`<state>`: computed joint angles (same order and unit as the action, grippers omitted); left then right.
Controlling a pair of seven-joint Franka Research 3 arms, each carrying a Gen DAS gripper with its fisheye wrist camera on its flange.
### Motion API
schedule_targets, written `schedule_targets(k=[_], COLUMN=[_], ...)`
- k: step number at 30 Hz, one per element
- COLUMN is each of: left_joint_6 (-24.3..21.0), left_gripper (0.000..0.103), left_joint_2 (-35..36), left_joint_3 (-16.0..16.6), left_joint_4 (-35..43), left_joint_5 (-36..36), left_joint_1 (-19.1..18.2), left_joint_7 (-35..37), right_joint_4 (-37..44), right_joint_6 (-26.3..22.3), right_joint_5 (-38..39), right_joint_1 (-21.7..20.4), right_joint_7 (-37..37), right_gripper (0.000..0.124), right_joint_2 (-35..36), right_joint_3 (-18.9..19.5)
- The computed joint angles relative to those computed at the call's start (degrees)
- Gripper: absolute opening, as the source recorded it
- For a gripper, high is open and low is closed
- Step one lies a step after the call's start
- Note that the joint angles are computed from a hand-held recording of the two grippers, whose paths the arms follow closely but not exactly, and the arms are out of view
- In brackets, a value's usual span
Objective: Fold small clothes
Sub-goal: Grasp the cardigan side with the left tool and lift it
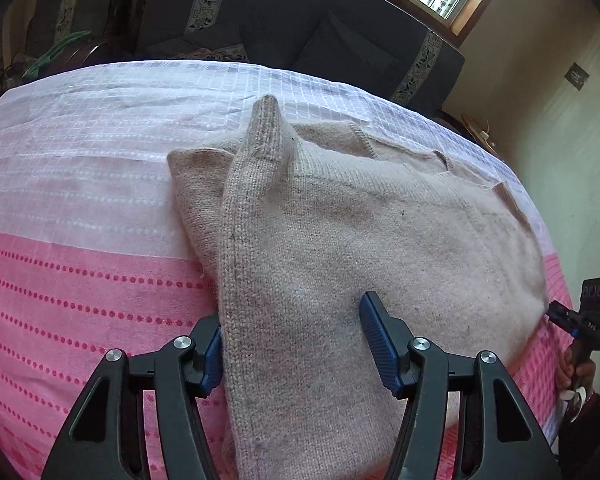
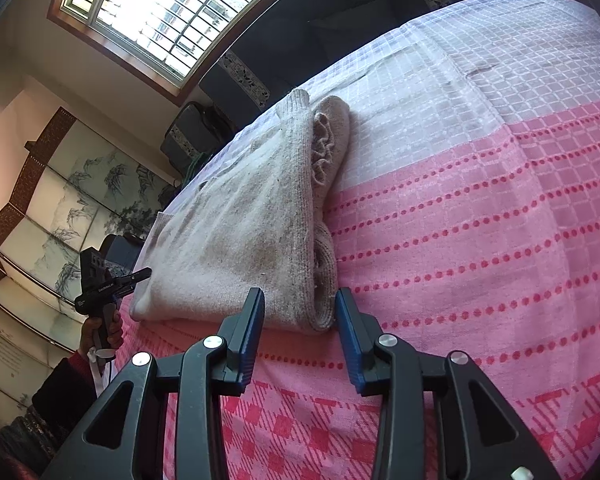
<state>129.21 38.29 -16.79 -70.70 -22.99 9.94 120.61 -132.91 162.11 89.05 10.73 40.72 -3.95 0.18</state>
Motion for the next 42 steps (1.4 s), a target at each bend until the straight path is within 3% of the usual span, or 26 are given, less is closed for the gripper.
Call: schedule_targets(k=[2,4,5,8,18,30,35,42], left_joint_6=[3.4,11.0,14.1,20.2,24.4,23.2,14.8,6.8], left_gripper=[0.046,0.03,0.027,0.025,0.025,0.025,0.024,0.022], left_joint_2=[-1.2,-4.8,-6.1,-8.2,-9.6,-9.0,-6.6,-6.1], left_joint_3=[0.6,1.2,1.8,3.1,2.8,1.2,-0.9,-0.5], left_joint_4=[-2.3,-8.3,-10.6,-15.0,-18.1,-17.3,-11.6,-6.3], left_joint_5=[1.6,3.0,4.6,9.6,16.4,16.1,8.8,2.4], left_joint_1=[-1.4,-2.7,-3.7,-5.8,-6.0,-4.6,-1.7,-1.5], left_joint_7=[0.0,-0.1,-0.5,-2.7,-6.5,-6.8,-7.3,-11.9], right_joint_4=[0.3,0.3,0.4,0.5,0.5,0.4,0.4,0.2], right_joint_6=[-0.1,0.1,0.1,0.2,1.7,2.3,1.7,0.4], right_joint_5=[0.4,0.7,0.7,0.7,0.4,0.0,1.2,3.0], right_joint_1=[0.0,0.0,-0.1,-0.1,0.5,0.9,0.9,0.5], right_joint_7=[-0.4,-0.6,-0.6,-0.7,-0.7,-0.8,-2.1,-3.9], right_gripper=[0.037,0.037,0.037,0.038,0.041,0.044,0.048,0.053], right_joint_2=[0.2,0.3,0.3,0.4,0.3,0.1,0.0,-0.3], right_joint_3=[0.0,0.0,0.0,0.1,0.5,0.6,0.4,0.2])
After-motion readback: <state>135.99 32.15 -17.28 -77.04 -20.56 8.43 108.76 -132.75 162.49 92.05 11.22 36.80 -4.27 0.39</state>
